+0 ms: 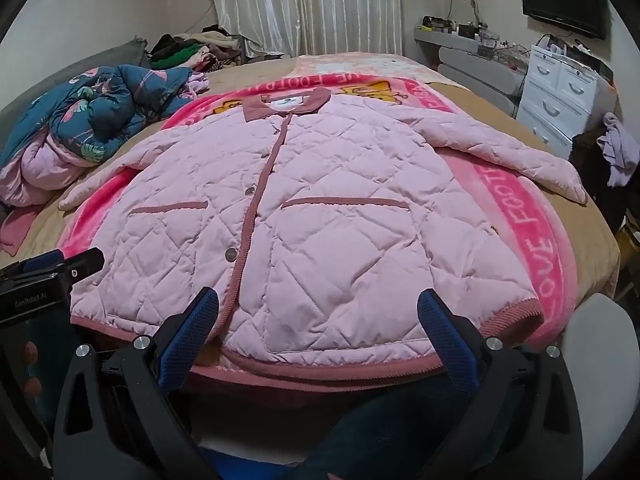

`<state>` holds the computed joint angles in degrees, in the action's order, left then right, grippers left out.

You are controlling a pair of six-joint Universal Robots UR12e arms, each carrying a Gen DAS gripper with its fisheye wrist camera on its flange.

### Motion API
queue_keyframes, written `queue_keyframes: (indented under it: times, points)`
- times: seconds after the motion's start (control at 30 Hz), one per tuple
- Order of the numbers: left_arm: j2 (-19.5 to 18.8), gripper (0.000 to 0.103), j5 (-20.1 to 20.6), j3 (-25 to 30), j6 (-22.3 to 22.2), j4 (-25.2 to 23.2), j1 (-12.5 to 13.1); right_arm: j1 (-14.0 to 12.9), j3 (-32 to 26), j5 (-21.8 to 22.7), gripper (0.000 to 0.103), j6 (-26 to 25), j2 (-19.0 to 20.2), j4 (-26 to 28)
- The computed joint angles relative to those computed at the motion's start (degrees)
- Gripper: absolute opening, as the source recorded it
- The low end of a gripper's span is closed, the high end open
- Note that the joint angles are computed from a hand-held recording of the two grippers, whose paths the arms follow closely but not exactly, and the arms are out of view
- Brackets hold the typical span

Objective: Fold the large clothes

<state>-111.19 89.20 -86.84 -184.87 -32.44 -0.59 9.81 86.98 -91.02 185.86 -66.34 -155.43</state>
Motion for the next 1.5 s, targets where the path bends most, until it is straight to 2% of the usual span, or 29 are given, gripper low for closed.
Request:
queue_keyframes:
  times: [1.5]
  points:
    - [0.05,0.094,0.67,-0.41,0.37,0.44,-0.16,0.09,-0.11,0.05,0.099,-0.31,0.02,-0.01]
